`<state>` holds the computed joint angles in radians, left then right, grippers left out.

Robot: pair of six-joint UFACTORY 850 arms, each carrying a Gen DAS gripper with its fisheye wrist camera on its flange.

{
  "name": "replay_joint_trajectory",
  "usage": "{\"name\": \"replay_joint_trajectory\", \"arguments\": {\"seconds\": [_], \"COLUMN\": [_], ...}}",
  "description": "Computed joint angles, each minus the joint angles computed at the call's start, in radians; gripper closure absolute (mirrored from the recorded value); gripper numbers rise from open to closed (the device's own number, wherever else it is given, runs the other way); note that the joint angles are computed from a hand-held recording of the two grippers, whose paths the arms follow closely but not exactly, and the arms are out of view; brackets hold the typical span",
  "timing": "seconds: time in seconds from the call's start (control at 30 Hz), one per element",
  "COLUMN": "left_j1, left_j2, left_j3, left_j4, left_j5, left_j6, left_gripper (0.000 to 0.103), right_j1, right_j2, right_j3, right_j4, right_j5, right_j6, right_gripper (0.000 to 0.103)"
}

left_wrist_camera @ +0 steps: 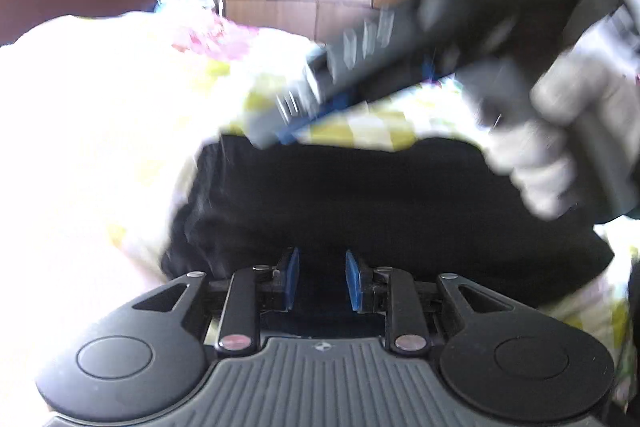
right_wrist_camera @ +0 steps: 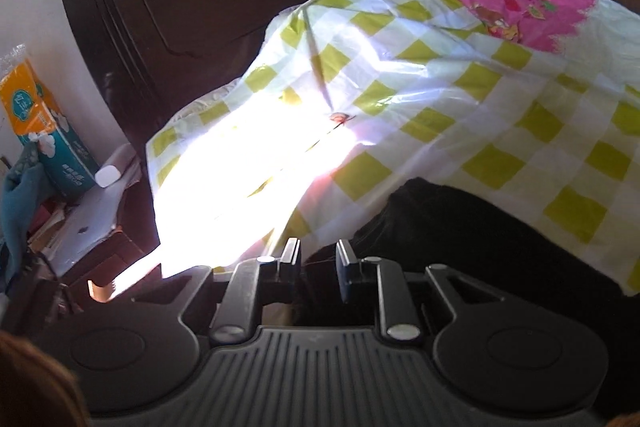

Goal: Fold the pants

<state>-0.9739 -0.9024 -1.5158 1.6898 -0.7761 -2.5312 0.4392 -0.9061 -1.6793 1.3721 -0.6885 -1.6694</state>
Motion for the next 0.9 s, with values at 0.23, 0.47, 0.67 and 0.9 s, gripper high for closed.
{"name": "replay_joint_trajectory", "arguments": {"seconds": [0.23,0.47,0.67,0.9], "left_j1": [0.052,0.093,0.072,0.07], "left_j2": [-0.063,-0.137,-0.149,-0.277], "left_j3": [-0.094,-0.197,-0.26,-0.529], "left_j4": [0.054,-0.156,-0.188,-0.217], "left_j5": [-0.015,0.099,0.064,0.165], "left_j6": [0.028,0.285,0.386,0.58], "left_gripper": [0.064,0.063,0.062,0.061], "right_j1": [0.025,-0.001,-0.132,-0.344], "right_j2": [-0.212,-0.222,-0.002,0.188], "right_j3": [-0.295,-0.301,0.018,0.309], "right_j4": [-0.268,-0.203,0.063,0.155], "right_j5": [0.05,0.058,0.102,0.23], "right_j6": [0.311,0.356,0.138,0.149], "right_gripper": [0.081,0.085,0.082,0.07]}}
